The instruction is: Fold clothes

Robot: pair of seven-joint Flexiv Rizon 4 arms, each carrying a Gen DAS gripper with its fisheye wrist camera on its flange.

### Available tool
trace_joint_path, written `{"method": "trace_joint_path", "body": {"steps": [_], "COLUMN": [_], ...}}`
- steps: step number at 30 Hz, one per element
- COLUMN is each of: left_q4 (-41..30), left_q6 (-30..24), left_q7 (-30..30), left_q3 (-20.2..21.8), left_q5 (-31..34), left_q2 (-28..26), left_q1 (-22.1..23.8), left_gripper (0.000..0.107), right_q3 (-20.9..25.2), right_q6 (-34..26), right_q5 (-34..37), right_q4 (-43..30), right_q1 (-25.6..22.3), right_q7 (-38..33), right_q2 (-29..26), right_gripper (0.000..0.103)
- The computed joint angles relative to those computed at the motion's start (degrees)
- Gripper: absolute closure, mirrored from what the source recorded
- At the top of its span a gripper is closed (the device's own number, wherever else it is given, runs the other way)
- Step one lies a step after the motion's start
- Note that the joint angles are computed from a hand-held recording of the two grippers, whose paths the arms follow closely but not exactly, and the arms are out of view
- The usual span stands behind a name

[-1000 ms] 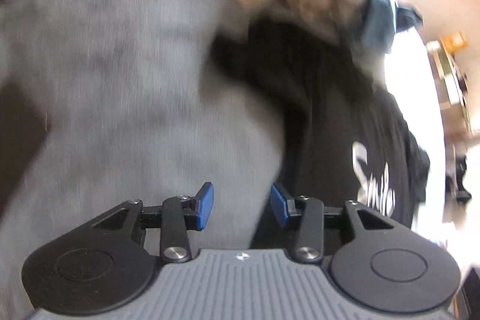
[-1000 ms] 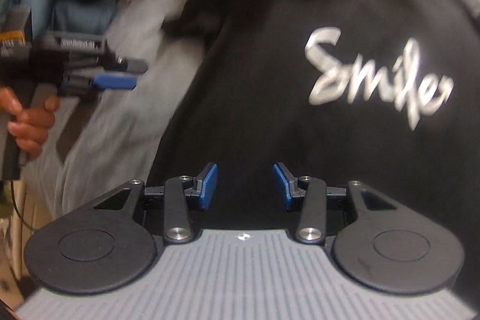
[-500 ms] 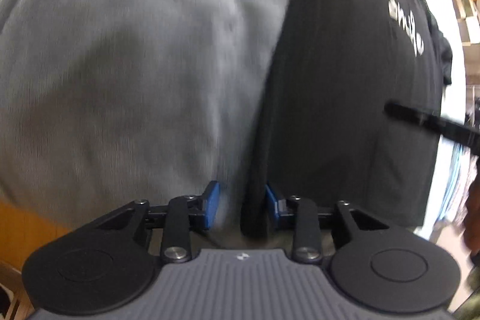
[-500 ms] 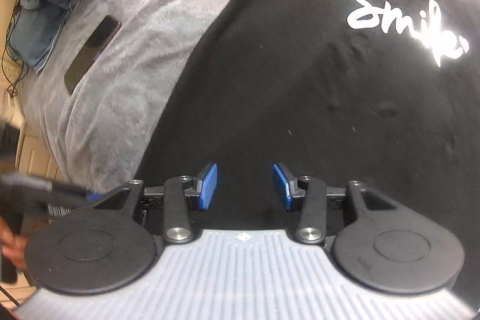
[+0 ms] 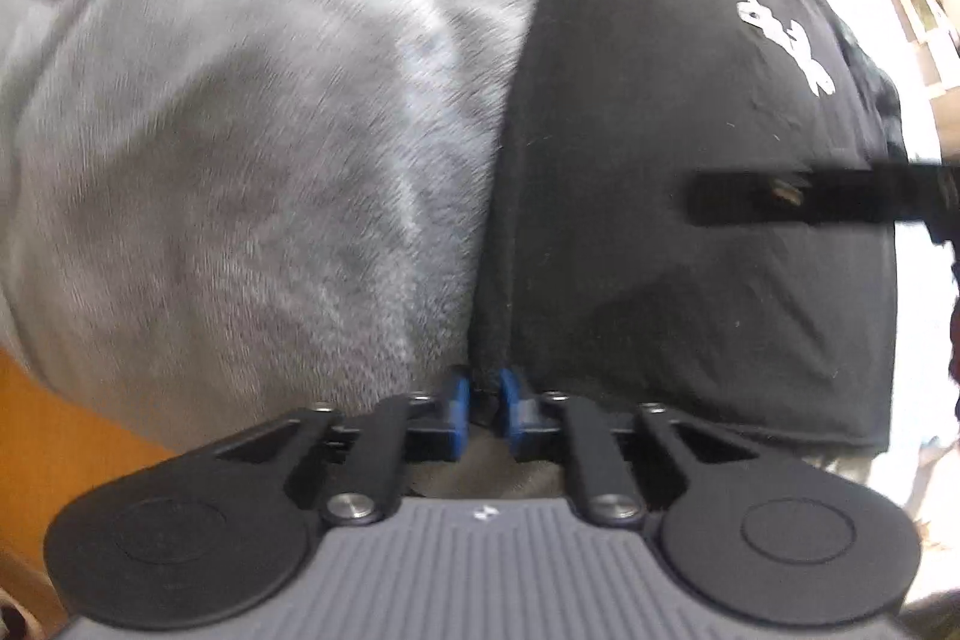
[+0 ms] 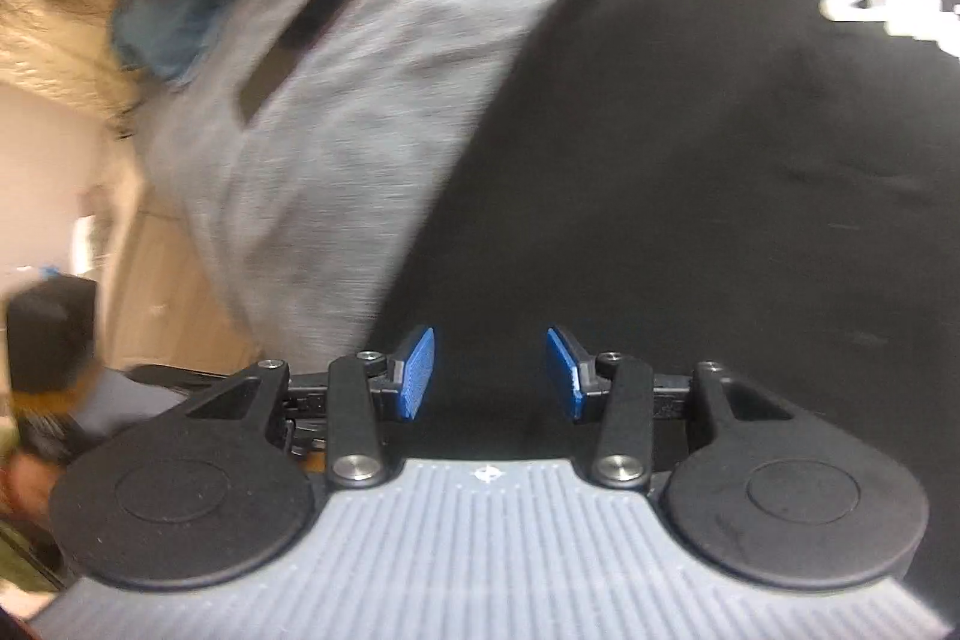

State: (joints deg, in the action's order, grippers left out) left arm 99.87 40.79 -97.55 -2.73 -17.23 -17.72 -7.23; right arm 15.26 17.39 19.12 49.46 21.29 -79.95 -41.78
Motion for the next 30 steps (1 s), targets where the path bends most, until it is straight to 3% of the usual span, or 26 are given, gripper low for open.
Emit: {"method": "trace_joint_path", "body": {"steps": [4,7,9,10,13,20,23,30], "left_q4": [0.33,0.63,1.26,1.73,3.18,6.03,5.70,7.32], "left_q6": [4.37,7.56,9.20,9.57,9.18,9.70,10.43,13.01], "left_q7": [2.96,6.41,8.65,9.38,9.13,9.03,11.91,23.80], "left_q3": [0.14,-0.51,-1.09,-1.31,-1.20,-0.86,-1.27,-2.65], "left_q5": [6.08,6.59,5.38,4.67,3.32,0.23,0.31,-6.40], "left_q2": [2.04,2.35,2.66,3.04,4.36,6.25,5.47,5.36], "left_q1": [-2.13,-2.45,-2.48,-2.58,-3.06,-2.48,-2.33,-0.58], "left_gripper": [0.101,0.101,0.101,0.100,0.090,0.063,0.061,0.059], "right_q3": [1.81,1.85,1.77,1.48,1.20,2.40,2.75,3.22], "right_q6": [-8.00,-13.01,-14.62,-14.46,-13.30,-10.15,-9.97,-9.18], "right_q5": [2.76,4.32,5.40,5.53,6.94,12.50,13.51,15.46], "right_q4": [-9.44,-13.78,-14.48,-13.69,-10.59,-4.80,-3.91,-3.50], "right_q1": [1.06,1.78,1.73,1.59,-0.02,-4.89,-5.79,-7.43], "right_q7": [2.84,6.42,8.69,9.22,12.13,19.48,19.56,18.11], "right_q2": [-5.70,-8.69,-9.36,-8.88,-7.14,-4.54,-4.00,-2.89], "right_gripper": [0.054,0.054,0.061,0.079,0.096,0.098,0.099,0.101]}}
